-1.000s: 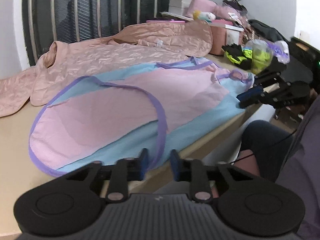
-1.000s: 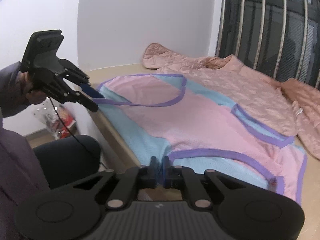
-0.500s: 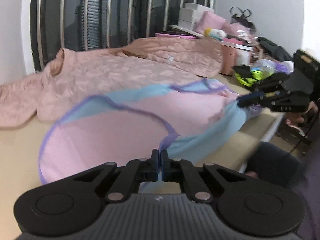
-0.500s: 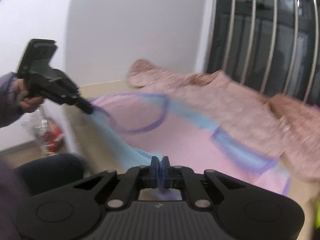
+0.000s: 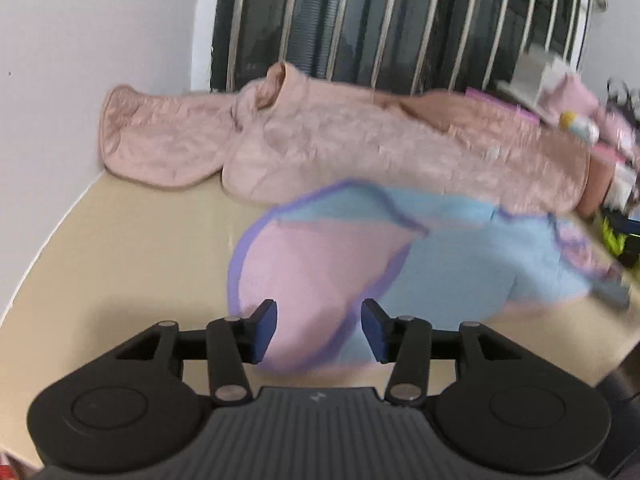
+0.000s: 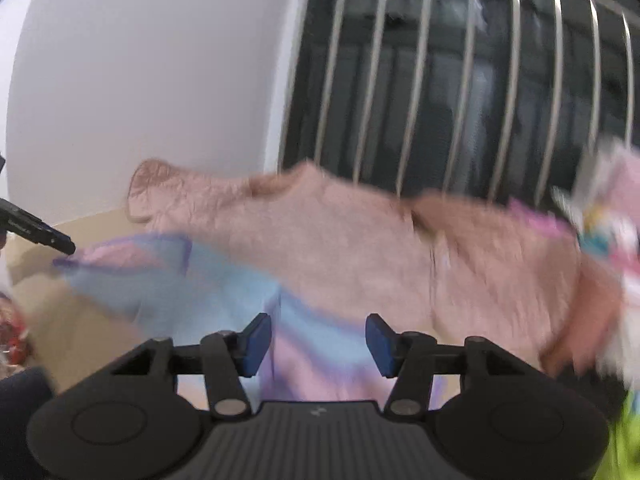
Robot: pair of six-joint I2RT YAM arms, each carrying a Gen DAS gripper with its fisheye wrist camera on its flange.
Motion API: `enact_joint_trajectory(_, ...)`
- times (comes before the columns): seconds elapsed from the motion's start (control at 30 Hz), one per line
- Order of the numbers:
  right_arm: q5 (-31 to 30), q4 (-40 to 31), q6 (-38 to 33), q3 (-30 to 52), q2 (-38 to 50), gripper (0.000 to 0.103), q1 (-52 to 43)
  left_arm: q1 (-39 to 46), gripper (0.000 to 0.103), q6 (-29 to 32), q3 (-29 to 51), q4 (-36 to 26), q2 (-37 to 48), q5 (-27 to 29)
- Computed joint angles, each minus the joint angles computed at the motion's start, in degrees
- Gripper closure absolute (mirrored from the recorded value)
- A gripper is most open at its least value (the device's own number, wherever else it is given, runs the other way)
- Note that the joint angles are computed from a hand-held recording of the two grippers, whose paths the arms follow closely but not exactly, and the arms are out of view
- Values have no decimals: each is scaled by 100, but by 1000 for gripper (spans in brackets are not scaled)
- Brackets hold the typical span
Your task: Fold clothes
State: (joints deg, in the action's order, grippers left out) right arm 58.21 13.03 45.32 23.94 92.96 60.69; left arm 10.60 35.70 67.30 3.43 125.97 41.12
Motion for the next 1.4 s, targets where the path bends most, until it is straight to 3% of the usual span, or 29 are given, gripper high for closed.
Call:
enact_joint_trajectory(0.07, -234, -955, 1111, 16, 17, 54, 272, -92, 51, 160, -201, 159, -33, -43)
enact_joint_trajectory(0.13, -252, -1448, 1786, 153, 314, 54, 557, -194, 45, 247, -286, 311, -14, 1)
enact_joint_trajectory(0.27, -242, -790, 1647, 160, 850, 59, 902, -410, 46, -25, -385, 721, 52, -447)
enact_joint_trajectory(0.3, -258, -773, 1626, 208, 982, 63, 879, -398, 56, -97, -374, 714, 63, -466)
enact_joint_trajectory(0.33, -294, -760, 1590, 301, 1125, 69, 792, -374, 82, -148, -312, 602, 70, -447)
enact_joint_trajectory(0.37, -334, -875, 1734, 386, 1285, 85, 701, -349, 96, -198, -248, 488, 77, -427)
enact_joint_trajectory(0.4, -372, -1045, 1944, 456, 1381, 94, 654, -320, 102, -257, -178, 369, 89, -400)
enact_joint_trajectory(0.57, -352, -958, 2044, 37, 892, 98, 1159, -122, 102, -70, -434, 557, -108, -384)
enact_joint_trajectory(0.73, -351, -1788, 2591, -355, -116, 99, 1624, -4, 101, 33, -407, 535, -124, -274)
enact_joint_trajectory(0.87, -345, -1307, 2152, -765, -669, 98, 754, -173, 101, -19, -409, 746, -106, -498)
enact_joint_trajectory(0.97, -459, -606, 1534, -777, -420, 95, -104, -295, 100, -3, -492, 909, -137, -696)
enact_joint_trajectory(1.0, -481, -669, 1483, -537, -55, 83, -406, -308, 99, -25, -534, 959, -152, -770)
enact_joint_trajectory(1.07, -531, -1199, 1558, -37, 519, 75, -685, -325, 93, -62, -611, 1050, -179, -901)
enact_joint_trajectory(1.13, -344, -1779, 1937, 278, 825, 70, -564, -222, 78, -42, -678, 1079, -226, -819)
enact_joint_trajectory(1.27, 120, -2948, 3317, 400, 634, 65, 153, 1, 66, -50, -747, 1027, -329, -549)
enact_joint_trajectory(1.33, 88, -2860, 3542, 272, 396, 65, 369, -7, 63, -76, -607, 840, -272, -532)
enact_joint_trajectory(1.4, -225, -2144, 3382, 79, 240, 66, 262, -112, 63, -71, -562, 828, -221, -672)
